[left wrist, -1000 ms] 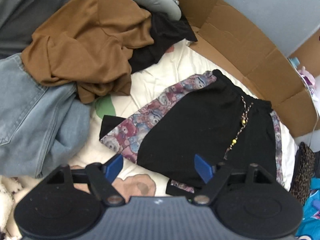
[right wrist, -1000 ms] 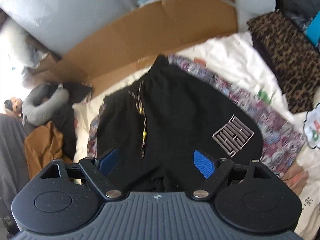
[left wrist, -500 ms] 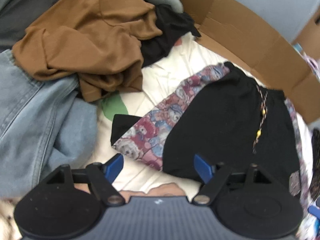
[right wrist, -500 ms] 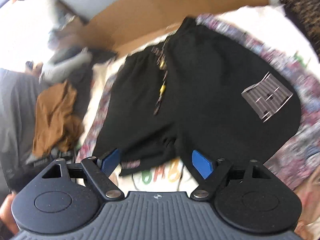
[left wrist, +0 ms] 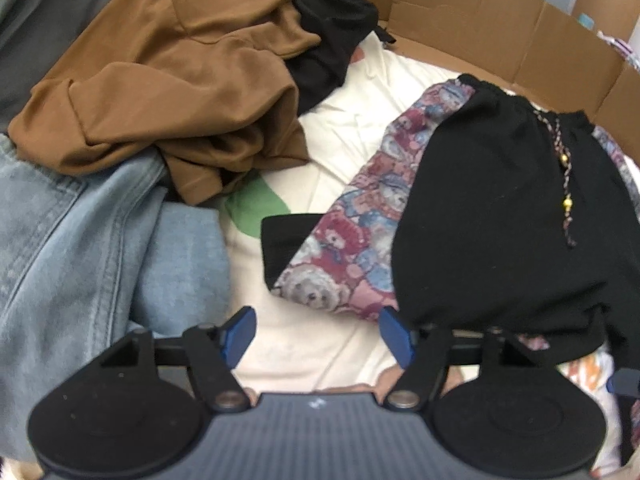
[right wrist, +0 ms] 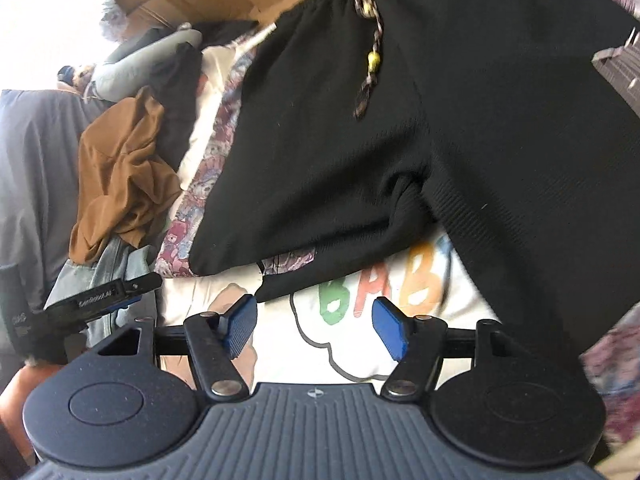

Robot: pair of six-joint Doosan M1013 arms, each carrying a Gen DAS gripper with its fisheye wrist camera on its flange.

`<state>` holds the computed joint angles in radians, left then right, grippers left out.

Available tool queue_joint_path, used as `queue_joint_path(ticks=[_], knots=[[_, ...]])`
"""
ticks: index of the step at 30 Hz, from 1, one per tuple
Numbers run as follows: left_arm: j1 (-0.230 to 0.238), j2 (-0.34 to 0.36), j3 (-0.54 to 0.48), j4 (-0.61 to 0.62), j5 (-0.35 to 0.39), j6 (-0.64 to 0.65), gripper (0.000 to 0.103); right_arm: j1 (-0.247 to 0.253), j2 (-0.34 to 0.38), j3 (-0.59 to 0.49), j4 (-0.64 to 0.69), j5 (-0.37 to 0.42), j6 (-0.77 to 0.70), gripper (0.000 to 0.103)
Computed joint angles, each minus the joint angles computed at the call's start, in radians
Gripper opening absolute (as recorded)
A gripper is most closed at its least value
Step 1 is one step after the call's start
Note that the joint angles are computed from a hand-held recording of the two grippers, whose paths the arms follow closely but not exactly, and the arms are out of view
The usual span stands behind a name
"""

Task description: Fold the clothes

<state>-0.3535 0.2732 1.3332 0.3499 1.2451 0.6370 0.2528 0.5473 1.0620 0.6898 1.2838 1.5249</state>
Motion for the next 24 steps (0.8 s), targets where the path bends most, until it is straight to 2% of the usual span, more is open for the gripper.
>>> queue_joint_path(ticks=[2, 6, 19, 21, 23, 24], knots=[[0.0, 0.008, -0.007, 0.008, 0.021, 0.034, 0.065, 0.006, 0.011, 0.006, 0.006, 0.004, 0.016, 0.067], [-0.004, 0.028, -0.024, 0.037, 0.069, 0.069, 0.06, 0.008, 0.01, 0.046, 0.045, -0.04, 0.058, 0.067], [0.002, 0.058, -0.029, 0.06, 0.084, 0.143, 0.059, 0.021, 0.034, 0.071, 0.16, -0.13, 0.122, 0.066], [-0.001, 0.067, -0.038, 0.064, 0.092, 0.177, 0.059, 0.026, 0.038, 0.062, 0.149, -0.127, 0.136, 0.053], [-0.005, 0.072, -0.042, 0.079, 0.093, 0.201, 0.059, 0.027, 0.044, 0.056, 0.152, -0.11, 0.143, 0.018], [-0.006, 0.073, -0.042, 0.086, 0.089, 0.203, 0.059, 0.026, 0.045, 0.057, 0.156, -0.106, 0.138, 0.013]])
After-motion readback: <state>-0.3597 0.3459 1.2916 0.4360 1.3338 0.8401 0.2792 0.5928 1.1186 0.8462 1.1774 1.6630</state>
